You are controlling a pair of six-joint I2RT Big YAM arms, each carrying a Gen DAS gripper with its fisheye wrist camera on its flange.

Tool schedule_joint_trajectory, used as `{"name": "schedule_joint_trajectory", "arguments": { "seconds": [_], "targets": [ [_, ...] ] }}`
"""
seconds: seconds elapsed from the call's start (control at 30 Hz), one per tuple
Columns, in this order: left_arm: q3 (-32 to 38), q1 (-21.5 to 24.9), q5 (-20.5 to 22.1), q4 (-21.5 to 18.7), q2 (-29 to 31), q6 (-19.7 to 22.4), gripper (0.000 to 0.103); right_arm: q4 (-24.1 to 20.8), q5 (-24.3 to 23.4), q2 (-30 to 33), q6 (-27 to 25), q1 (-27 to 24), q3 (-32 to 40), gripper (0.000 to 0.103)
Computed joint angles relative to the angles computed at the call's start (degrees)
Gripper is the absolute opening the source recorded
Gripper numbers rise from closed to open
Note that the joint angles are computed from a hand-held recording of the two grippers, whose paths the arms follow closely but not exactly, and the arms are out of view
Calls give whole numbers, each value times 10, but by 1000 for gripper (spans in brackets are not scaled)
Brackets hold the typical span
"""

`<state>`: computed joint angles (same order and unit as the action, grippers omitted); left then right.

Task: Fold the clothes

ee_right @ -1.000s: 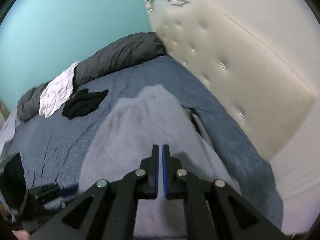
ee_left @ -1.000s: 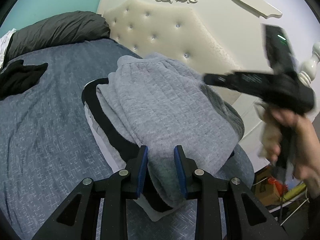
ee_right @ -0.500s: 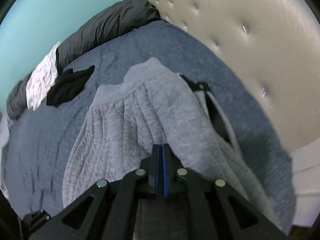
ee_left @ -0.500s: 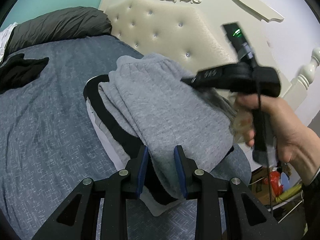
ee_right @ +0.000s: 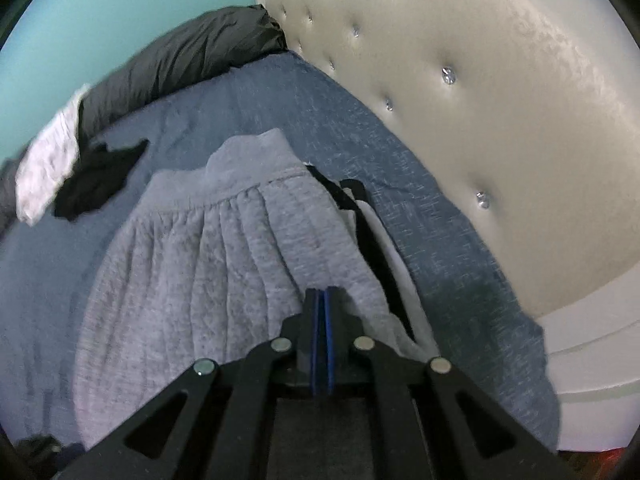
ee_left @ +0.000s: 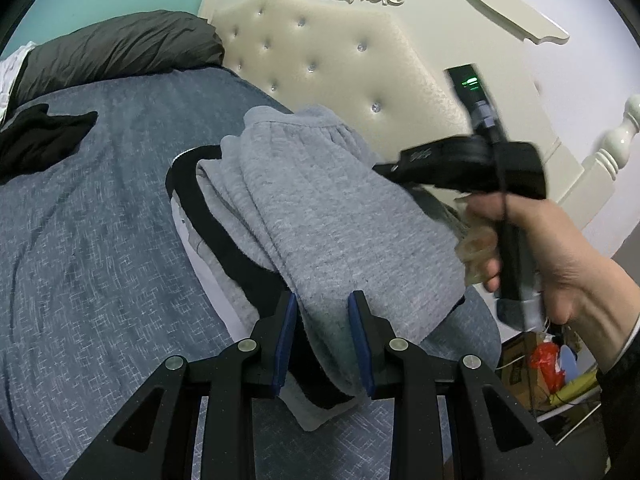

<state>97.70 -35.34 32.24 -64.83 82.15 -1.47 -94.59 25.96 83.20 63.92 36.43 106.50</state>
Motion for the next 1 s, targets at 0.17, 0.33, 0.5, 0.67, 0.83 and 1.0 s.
{"name": "schedule_joint_trajectory", "arguments": {
  "seconds": [0.17, 0.33, 0.5, 0.67, 0.83, 1.0],
  "targets": [
    [-4, 0, -1, 3, -3, -4, 30, 4, 67, -13, 12, 44, 22, 3],
    [-2, -6, -14, 4, -2, -6, 30, 49, 36, -3, -37, 68, 17, 2],
    [3, -7, -24, -6, -2, 6, 30, 63, -22, 23, -65, 65, 11, 2],
    [-2, -7, -23, -4, -6, 2, 30, 55, 21, 39, -49, 58, 56, 2],
    [4, -5, -16, -18, -3, 6, 30, 1, -14, 71, -42, 31, 81, 1],
    [9, 4, -3, -21, -2, -7, 30, 15, 27, 53, -23, 47, 80, 1]
  ]
}}
